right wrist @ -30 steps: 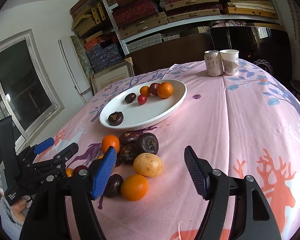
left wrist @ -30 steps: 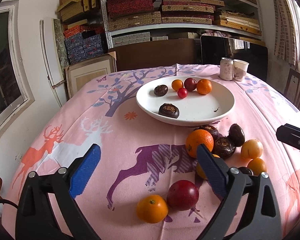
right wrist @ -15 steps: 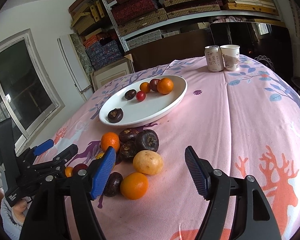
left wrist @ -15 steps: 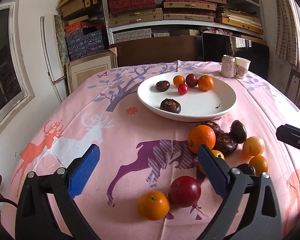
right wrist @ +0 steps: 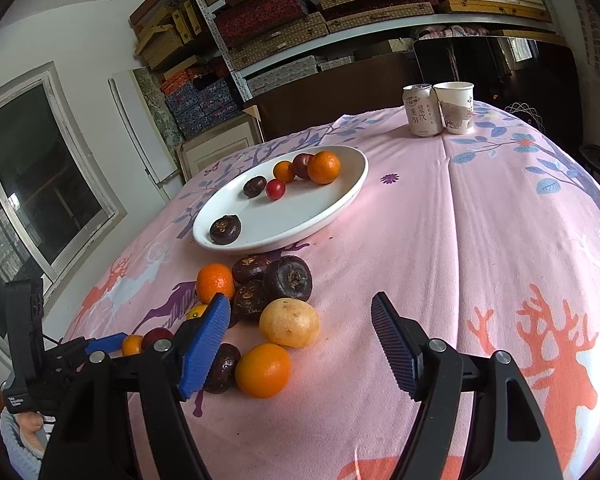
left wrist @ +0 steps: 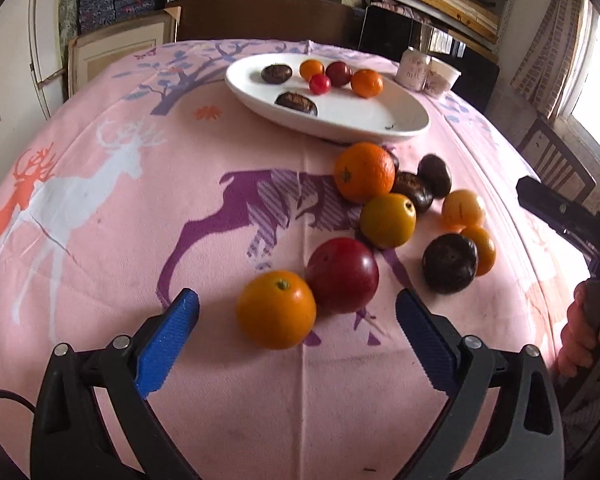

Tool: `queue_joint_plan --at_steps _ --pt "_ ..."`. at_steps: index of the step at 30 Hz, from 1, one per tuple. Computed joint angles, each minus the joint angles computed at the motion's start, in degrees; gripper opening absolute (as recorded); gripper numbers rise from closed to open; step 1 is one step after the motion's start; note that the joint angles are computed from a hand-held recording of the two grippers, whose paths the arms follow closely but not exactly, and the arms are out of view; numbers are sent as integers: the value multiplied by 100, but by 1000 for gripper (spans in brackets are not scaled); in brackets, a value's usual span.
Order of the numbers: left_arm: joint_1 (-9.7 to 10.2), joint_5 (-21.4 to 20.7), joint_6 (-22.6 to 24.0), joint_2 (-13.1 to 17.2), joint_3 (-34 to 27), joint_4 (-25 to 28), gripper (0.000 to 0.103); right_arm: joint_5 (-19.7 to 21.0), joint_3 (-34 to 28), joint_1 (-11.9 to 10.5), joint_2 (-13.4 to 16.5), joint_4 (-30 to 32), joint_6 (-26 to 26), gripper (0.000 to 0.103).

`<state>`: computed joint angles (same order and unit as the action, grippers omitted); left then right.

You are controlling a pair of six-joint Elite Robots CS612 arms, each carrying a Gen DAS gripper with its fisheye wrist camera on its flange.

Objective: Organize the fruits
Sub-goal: 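Move the left tool to a small orange and grasp it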

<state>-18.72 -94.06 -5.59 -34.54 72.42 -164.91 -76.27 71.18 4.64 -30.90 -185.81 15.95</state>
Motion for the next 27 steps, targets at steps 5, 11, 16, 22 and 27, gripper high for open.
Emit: queue_joint_plan --at_steps 5,11,16,22,27 --pt "-86 255 297 -56 123 -39 96 23 11 -1 -4 -30 -14 75" --pt "-53 381 473 -154 343 -297 96 25 8 3 -5 -4 -20 75" --pt "-12 470 784 -174 363 -283 79 15 -5 7 -4 56 -12 75" --pt "35 181 909 -117 181 106 65 12 -16 7 -4 122 -9 75" --pt "29 205 948 -54 38 88 60 22 -25 1 2 147 -5 75"
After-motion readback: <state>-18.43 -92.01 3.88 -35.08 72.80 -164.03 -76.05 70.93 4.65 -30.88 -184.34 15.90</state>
